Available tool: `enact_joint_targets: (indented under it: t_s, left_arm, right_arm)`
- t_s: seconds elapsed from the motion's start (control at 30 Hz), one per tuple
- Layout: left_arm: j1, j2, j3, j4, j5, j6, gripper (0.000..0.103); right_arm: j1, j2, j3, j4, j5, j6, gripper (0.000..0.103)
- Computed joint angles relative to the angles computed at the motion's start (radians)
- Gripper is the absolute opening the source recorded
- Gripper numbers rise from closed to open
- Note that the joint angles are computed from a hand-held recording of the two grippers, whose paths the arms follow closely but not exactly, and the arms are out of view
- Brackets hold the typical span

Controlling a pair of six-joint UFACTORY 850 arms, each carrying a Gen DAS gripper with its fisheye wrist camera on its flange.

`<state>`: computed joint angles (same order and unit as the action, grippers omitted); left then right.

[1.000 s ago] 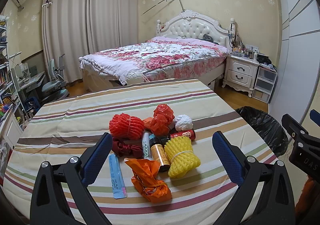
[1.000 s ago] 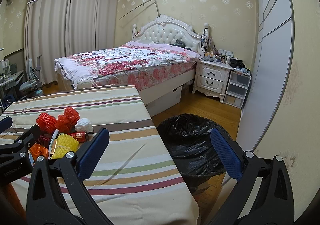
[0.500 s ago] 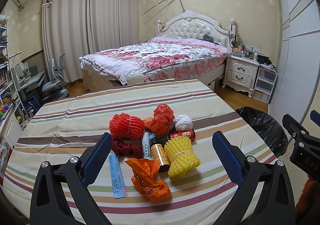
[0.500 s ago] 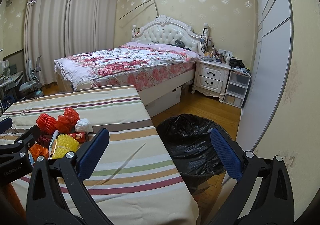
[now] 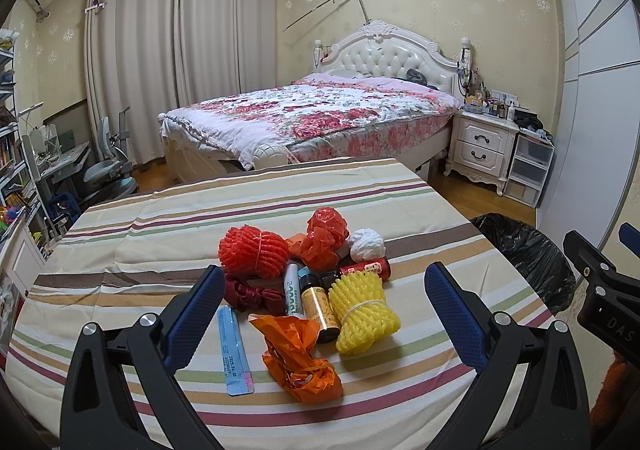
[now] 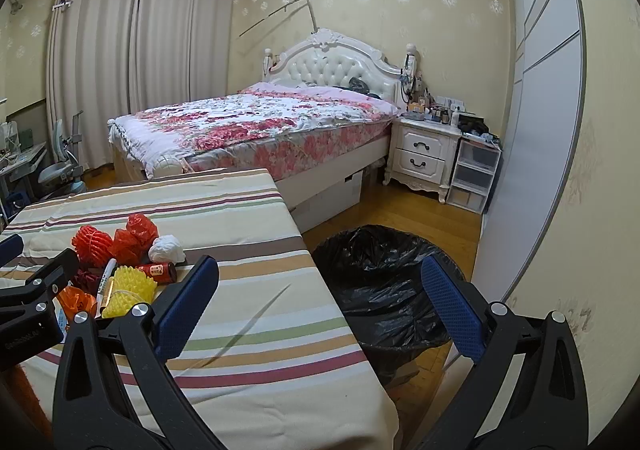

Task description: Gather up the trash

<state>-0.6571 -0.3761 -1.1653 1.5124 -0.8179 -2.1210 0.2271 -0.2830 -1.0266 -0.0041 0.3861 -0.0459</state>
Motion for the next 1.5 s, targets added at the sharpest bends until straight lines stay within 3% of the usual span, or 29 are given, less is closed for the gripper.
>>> enact_joint_targets:
  t_s: [0.3,0.63,0.9,1.17,1.33,1.4,1.5]
  left_arm:
    - [0.000,-0.001,0.000,0.002,-0.001,-0.003,0.098]
    - [0.003,0.016,0.016,0.000,-0.011,-0.033,0.098]
    - [0.050,0.058,0.066,-0.040,-0.032,-0.016,0.097]
    - [0.108,0.092,0.131,-0.102,-0.014,-0.009,0.097]
    - [0.123,0.122,0.182,-0.104,-0.036,-0.007,0.094]
    - [0.129,0.134,0.201,-0.112,-0.034,-0.007,0.078]
    - [0.143,0.145,0.222,-0.132,-0.011,-0.007,0.072]
  right_arm:
    - [0.001,0.000,-0.005,-0.083,-0.025,0.077,0.099]
    - [0.007,-0.005,-0.015,-0.056,-0.024,0.074,0.099]
    - [0.014,-0.042,-0.055,-0.135,-0.074,0.140,0.099]
    - [0.043,-0.087,-0.102,-0.354,-0.118,0.331,0.099]
    - [0.078,-0.111,-0.137,-0.568,-0.145,0.509,0.080]
    - [0.092,-0.125,-0.160,-0.734,-0.152,0.665,0.076]
    - [0.119,-0.149,-0.196,-0.974,-0.159,0.881,0.068]
